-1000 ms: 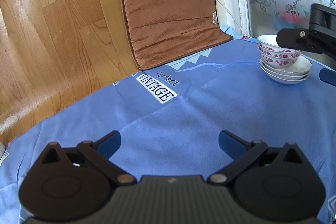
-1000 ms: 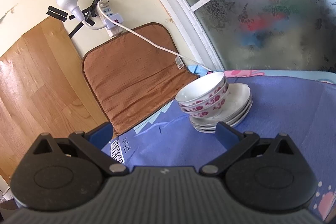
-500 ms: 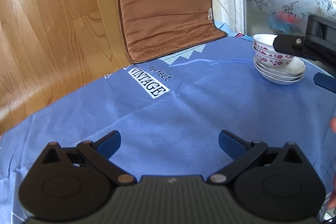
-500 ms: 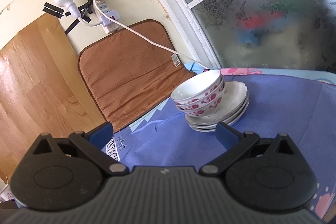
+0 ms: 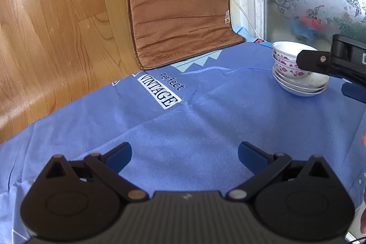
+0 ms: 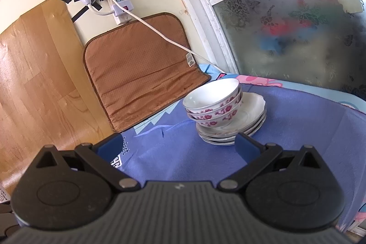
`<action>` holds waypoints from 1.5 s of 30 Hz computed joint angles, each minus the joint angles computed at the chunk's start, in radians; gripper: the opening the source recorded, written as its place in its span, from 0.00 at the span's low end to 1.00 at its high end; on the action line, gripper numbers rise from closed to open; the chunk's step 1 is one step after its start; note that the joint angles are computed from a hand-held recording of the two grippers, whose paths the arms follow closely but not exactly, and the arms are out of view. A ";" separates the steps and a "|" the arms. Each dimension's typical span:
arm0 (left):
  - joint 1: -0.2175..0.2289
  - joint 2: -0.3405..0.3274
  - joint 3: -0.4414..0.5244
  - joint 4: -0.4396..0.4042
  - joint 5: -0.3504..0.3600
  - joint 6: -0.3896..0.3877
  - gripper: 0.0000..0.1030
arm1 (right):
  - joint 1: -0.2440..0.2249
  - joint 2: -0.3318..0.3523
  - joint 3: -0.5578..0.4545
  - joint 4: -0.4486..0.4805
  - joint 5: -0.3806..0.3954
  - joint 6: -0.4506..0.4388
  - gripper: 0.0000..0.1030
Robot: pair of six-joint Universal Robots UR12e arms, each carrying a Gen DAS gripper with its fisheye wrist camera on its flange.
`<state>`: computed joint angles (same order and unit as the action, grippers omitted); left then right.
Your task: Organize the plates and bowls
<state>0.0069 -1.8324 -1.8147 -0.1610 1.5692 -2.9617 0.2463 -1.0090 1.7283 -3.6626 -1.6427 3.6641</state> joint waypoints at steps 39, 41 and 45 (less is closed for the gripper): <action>-0.006 0.006 0.025 -0.123 -0.027 -0.009 1.00 | -0.001 -0.007 0.007 0.024 0.007 0.009 1.00; -0.006 0.007 0.024 -0.124 -0.029 -0.007 1.00 | -0.001 -0.007 0.007 0.024 0.007 0.010 1.00; -0.002 0.008 0.026 -0.144 -0.051 -0.009 1.00 | -0.001 -0.008 0.009 0.027 0.009 0.009 1.00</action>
